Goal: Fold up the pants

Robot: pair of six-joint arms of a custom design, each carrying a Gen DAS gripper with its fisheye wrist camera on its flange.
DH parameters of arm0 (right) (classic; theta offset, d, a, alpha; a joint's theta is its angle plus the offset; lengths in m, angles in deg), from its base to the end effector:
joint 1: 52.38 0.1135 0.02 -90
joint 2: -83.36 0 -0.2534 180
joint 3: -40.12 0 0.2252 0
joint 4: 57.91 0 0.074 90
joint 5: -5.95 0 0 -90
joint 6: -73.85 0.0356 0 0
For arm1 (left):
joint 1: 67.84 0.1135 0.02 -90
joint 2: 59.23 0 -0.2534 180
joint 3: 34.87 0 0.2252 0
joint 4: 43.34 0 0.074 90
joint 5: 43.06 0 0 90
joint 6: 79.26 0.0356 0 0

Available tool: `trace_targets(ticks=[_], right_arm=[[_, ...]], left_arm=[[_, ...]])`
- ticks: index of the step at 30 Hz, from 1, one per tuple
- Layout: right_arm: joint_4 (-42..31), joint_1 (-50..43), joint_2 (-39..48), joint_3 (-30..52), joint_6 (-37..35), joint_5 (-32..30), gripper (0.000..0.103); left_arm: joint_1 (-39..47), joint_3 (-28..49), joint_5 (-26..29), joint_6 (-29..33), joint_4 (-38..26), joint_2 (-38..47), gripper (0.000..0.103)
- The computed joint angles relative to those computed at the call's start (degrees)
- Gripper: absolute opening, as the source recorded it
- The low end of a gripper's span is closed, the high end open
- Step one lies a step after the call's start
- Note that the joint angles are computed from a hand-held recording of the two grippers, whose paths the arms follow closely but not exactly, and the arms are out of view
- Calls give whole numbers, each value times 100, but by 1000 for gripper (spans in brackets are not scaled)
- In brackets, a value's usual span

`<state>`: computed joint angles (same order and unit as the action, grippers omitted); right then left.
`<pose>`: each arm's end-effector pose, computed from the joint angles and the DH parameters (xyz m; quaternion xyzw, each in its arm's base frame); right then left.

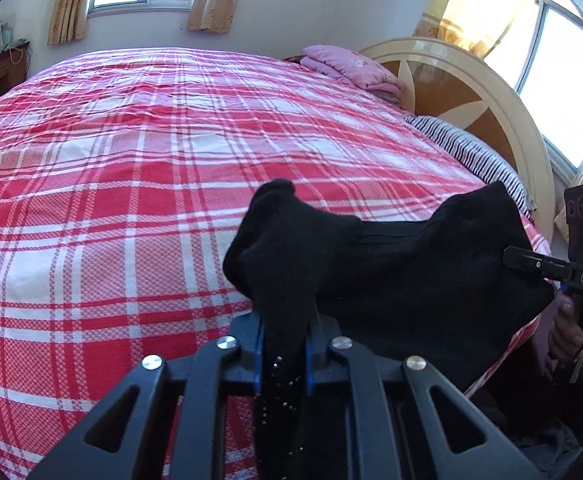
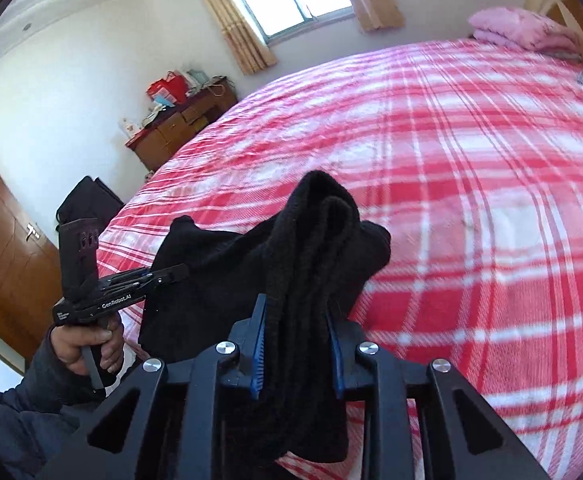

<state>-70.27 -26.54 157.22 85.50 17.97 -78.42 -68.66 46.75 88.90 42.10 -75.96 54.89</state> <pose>0.2088 0.0972 0.1780 0.0859 0.9044 0.1689 0.3822 0.3554 -0.0289 0.1326 0.3268 0.8547 -0.2843 0.2861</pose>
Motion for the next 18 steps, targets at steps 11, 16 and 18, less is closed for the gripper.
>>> trace_targets(ticks=[11, 16, 18], right_arm=[[-836, -475, 2571, 3443, -1291, -865, 26], [-1396, -351, 4418, 5921, -1832, -1185, 26], [-1697, -307, 5185, 6941, -1975, -1270, 26]], left_arm=[[849, 1062, 222, -589, -83, 112, 14], [1347, 1756, 12, -1055, 223, 499, 14], [1483, 2004, -186, -1224, 391, 719, 14]])
